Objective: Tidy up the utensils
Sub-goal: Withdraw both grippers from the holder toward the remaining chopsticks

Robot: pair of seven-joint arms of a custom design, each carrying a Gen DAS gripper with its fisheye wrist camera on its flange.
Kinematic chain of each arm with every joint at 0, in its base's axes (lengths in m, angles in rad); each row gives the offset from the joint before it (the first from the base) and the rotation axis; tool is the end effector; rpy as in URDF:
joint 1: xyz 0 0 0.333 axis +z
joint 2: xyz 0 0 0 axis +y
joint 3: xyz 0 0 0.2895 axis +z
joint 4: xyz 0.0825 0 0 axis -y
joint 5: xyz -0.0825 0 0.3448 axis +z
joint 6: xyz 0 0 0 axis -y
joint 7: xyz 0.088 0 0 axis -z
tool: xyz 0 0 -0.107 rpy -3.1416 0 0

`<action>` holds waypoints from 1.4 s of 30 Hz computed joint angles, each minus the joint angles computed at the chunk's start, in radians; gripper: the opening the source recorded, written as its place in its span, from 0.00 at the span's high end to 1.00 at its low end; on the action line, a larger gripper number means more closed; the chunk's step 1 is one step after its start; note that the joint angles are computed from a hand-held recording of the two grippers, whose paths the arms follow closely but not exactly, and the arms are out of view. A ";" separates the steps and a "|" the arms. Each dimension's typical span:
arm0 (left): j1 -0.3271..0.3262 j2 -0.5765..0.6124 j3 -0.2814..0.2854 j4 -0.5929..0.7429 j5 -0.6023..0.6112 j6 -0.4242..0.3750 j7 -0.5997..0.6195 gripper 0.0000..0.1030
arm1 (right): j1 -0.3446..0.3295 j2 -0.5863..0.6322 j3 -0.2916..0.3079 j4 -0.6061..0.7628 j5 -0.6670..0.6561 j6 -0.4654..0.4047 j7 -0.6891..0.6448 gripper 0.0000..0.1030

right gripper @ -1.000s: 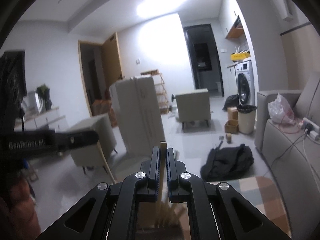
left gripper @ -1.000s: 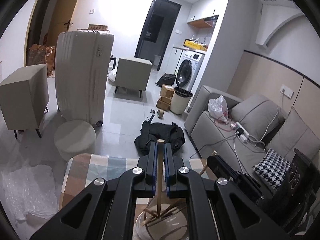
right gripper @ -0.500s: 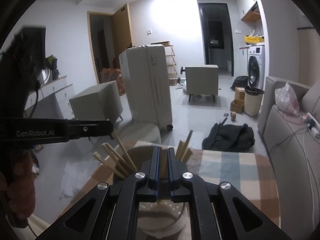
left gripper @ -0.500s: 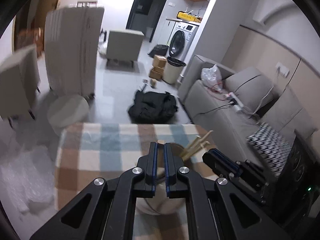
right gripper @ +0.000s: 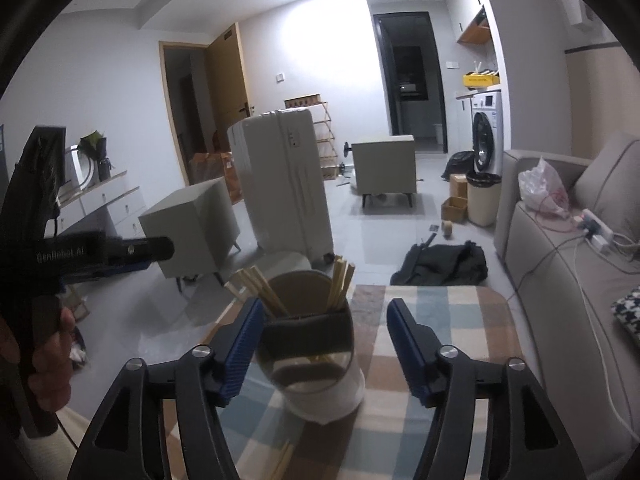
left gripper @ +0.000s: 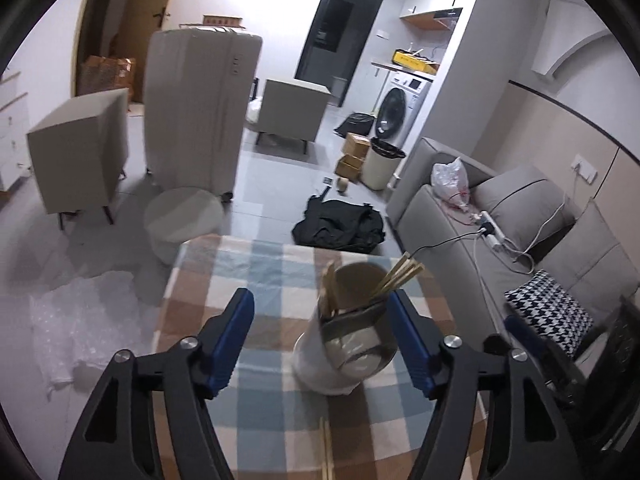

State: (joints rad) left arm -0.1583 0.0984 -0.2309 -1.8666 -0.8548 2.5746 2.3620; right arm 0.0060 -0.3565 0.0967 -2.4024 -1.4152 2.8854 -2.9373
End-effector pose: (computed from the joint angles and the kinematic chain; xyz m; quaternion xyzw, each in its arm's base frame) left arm 0.5537 -0.2083 0.5153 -0.4323 0.7952 -0.4227 0.0458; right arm 0.4288 0.1047 0.4965 -0.4748 0.7138 -0.3681 0.3598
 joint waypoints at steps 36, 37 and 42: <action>-0.004 -0.074 0.054 -0.292 0.289 0.164 -0.162 0.16 | 0.409 0.217 -0.207 -0.092 1.310 -0.070 -1.031 0.41; 0.001 -0.063 0.053 -0.279 0.302 0.155 -0.178 0.16 | 0.397 0.240 -0.192 -0.070 1.306 -0.099 -1.033 0.41; 0.020 -0.018 0.050 -0.225 0.320 0.118 -0.221 0.16 | 0.346 0.347 -0.141 0.015 1.378 -0.168 -1.082 0.50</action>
